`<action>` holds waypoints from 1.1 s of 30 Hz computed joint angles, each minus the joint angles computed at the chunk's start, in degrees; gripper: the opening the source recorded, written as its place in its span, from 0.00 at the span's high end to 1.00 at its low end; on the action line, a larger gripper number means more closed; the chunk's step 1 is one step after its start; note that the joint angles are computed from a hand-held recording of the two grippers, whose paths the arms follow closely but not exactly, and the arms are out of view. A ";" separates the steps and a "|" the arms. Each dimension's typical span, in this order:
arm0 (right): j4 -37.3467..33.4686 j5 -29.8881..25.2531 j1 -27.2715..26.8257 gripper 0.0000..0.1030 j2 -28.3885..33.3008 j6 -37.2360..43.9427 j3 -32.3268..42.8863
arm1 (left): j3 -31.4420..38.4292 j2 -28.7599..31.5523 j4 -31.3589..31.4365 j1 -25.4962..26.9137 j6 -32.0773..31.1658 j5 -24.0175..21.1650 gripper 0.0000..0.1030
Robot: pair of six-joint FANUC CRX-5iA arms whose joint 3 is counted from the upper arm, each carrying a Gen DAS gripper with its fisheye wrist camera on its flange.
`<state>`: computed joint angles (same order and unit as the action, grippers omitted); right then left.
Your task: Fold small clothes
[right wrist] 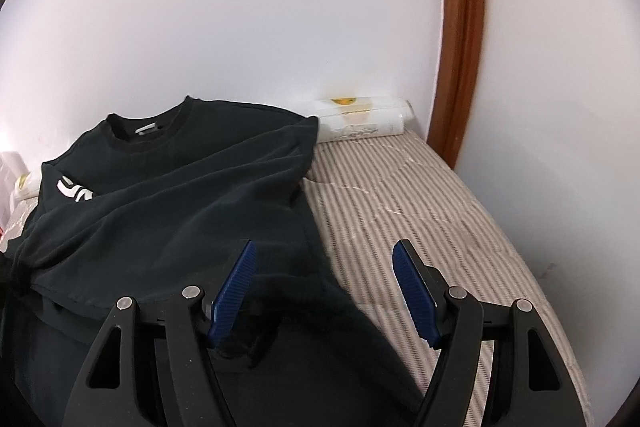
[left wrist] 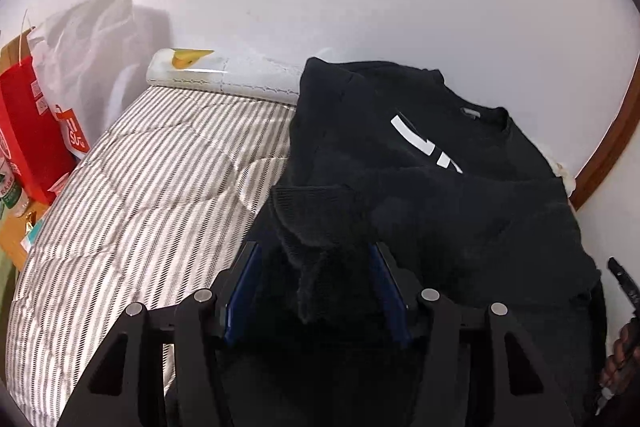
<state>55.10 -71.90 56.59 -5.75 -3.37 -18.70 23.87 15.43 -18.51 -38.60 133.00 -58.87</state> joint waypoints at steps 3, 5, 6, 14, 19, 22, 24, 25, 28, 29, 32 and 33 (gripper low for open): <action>-0.31 -1.15 -0.15 0.33 -1.05 0.35 -0.47 | 1.60 1.98 -1.26 -0.64 0.64 -1.90 0.48; -2.24 -0.79 -0.67 0.33 -1.61 1.96 -0.30 | 1.45 2.33 -1.72 -0.82 0.27 -1.48 0.48; -3.17 -0.48 -0.91 0.33 -1.70 2.83 -0.22 | 1.29 2.24 -2.10 -0.90 -0.03 -1.14 0.48; -12.10 0.18 -2.25 0.33 -0.01 13.87 1.66 | -0.89 1.00 -1.83 -0.19 0.70 2.18 0.62; -13.16 -0.20 -0.95 0.33 0.76 18.38 2.94 | -0.92 1.04 -1.96 -0.16 0.85 2.38 0.62; -13.70 0.28 -0.01 0.33 1.00 20.88 3.15 | -1.28 0.94 -1.19 0.19 0.64 2.79 0.62; -12.57 -0.68 -0.19 0.34 3.10 20.76 3.87 | -1.03 1.07 -1.35 0.09 0.67 2.57 0.62; -11.27 -1.48 -0.45 0.34 4.24 19.72 4.10 | -1.11 1.04 -1.37 0.11 0.72 2.64 0.62; -8.66 -3.60 -2.02 0.34 7.74 15.05 5.29 | -1.24 0.96 -1.48 0.08 0.86 2.83 0.62; -9.65 -1.90 -2.90 0.43 7.38 14.74 5.54 | -1.61 0.72 -1.48 0.13 1.09 3.34 0.64; -6.48 0.42 -3.29 0.67 4.51 8.06 2.57 | -2.57 -0.02 -1.77 0.22 2.07 4.59 0.74; -5.83 0.21 -3.27 0.71 4.01 6.61 2.01 | -3.32 -0.37 -0.81 0.61 1.58 5.63 0.74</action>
